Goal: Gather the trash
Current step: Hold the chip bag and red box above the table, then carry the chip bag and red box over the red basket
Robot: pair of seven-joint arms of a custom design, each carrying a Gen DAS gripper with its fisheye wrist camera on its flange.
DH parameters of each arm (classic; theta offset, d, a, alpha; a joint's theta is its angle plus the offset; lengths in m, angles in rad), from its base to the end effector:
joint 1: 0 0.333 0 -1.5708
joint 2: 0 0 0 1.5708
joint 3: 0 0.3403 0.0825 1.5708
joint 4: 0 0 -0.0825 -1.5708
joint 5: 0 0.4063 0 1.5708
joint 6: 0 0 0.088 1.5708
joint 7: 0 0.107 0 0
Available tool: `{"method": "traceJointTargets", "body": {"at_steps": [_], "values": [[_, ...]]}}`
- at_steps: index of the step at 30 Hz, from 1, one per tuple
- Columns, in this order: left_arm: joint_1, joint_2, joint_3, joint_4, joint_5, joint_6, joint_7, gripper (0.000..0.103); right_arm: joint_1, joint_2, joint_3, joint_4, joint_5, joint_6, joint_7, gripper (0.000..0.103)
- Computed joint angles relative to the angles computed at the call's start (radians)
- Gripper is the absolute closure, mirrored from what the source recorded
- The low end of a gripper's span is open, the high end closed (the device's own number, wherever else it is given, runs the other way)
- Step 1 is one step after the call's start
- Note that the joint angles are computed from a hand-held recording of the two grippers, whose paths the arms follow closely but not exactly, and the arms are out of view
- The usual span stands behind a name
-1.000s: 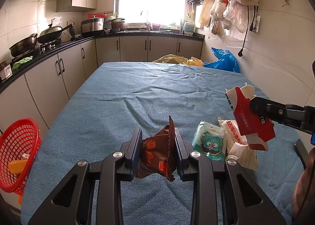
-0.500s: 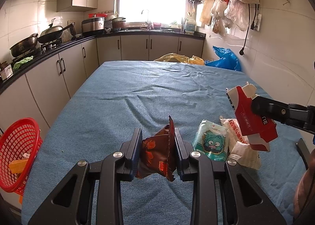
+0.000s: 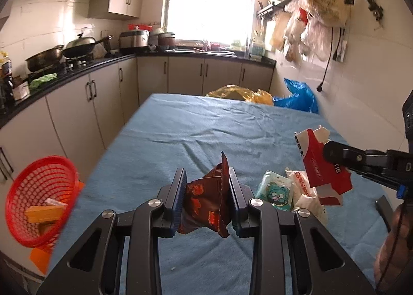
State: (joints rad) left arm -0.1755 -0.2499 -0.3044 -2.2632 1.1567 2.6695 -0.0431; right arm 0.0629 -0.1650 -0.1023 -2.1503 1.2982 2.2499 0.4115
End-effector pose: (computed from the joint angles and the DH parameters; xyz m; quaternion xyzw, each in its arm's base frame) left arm 0.4515 -0.2768 0.5282 -0.6781 0.5490 -0.3494 0.3417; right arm 0.5524 0.0026 0.5325 -0.6953 0.4825 -0.0033 0.5327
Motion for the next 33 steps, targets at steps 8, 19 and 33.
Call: {"method": "traceJointTargets", "body": {"at_steps": [8, 19, 33], "values": [[0.029, -0.229, 0.021, -0.172, -0.093, -0.037, 0.018, 0.074, 0.065, -0.058, 0.043, -0.024, -0.049, 0.002, 0.006, 0.100], [0.127, -0.466, 0.073, -0.367, -0.216, -0.153, 0.079, 0.074, 0.191, -0.029, 0.116, 0.027, -0.094, 0.007, 0.061, 0.100], [0.230, -0.534, 0.118, -0.443, -0.269, -0.139, 0.146, 0.074, 0.292, 0.147, 0.200, 0.207, -0.160, 0.029, 0.177, 0.100]]}}
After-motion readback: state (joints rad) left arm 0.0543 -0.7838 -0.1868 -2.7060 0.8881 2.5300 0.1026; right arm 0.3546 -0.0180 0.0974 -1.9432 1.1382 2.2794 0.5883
